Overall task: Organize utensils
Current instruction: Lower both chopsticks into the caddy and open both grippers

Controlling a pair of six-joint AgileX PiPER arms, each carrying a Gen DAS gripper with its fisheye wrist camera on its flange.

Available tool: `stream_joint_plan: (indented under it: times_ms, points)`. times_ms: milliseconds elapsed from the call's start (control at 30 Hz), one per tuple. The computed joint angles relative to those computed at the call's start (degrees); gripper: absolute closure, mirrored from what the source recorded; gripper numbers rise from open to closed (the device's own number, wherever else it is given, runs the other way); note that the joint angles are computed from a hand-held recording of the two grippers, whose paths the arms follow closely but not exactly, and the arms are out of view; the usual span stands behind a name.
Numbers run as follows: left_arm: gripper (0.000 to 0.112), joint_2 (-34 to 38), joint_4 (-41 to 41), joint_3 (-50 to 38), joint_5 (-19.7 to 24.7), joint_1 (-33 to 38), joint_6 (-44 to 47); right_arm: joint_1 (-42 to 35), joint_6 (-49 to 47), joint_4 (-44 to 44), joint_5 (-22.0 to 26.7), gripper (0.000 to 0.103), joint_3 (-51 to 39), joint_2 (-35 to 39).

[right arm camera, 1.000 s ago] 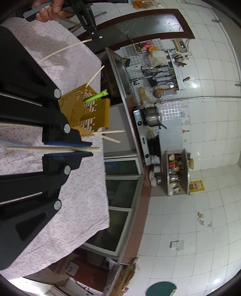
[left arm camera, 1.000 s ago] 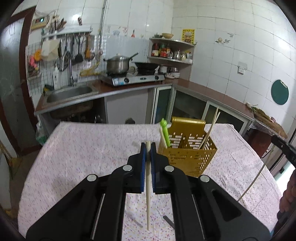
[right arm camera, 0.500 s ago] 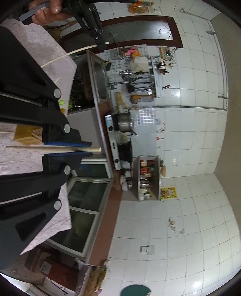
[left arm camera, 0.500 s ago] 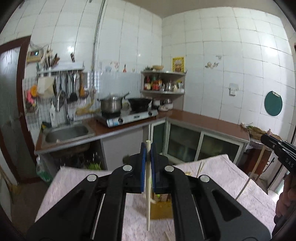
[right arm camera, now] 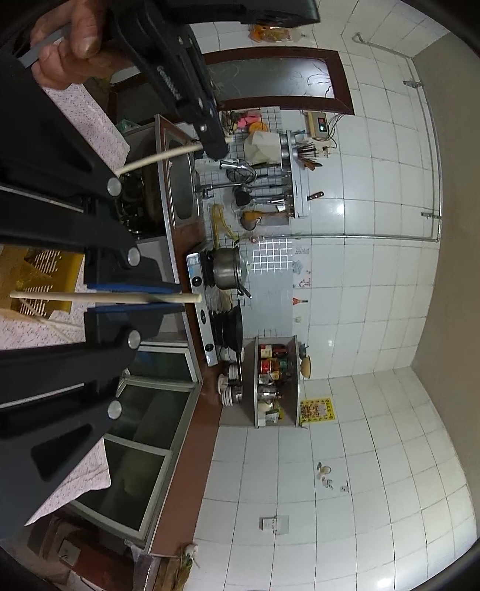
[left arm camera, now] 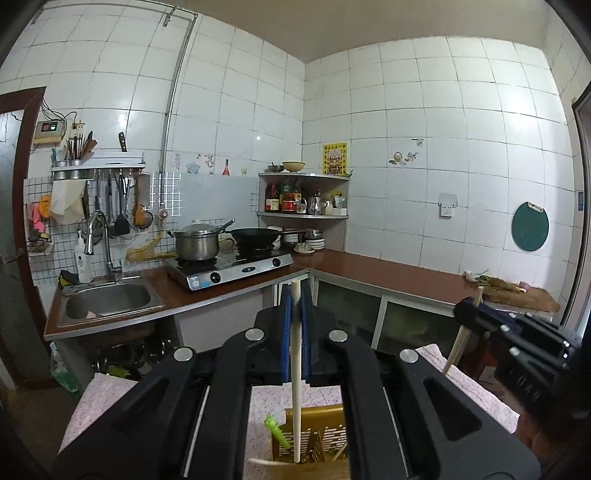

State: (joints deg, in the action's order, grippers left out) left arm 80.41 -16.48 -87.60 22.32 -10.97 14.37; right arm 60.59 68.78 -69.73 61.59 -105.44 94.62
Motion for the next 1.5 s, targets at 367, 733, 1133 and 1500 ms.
stream_joint_plan:
  times_ms: [367, 733, 1133, 1500]
  points:
    - [0.109, 7.11, -9.44, -2.67, -1.04, 1.53, 8.3, -5.15, -1.84, 4.09, -5.01, 0.098, -3.96, 5.48]
    - [0.109, 11.34, -12.85, -3.33, -2.34, 2.72, 11.15, -7.79, -1.19, 5.47, -6.94, 0.098, -3.22, 7.39]
    - [0.109, 15.3, -12.76, -3.04, -2.39, 3.23, 10.71, -10.27, 2.93, 6.37, -10.17, 0.098, 3.64, 6.93]
    - [0.109, 16.95, -14.45, 0.03, 0.57, 4.76, 11.66, -12.61, 5.29, 9.61, -12.65, 0.098, 8.87, 6.26]
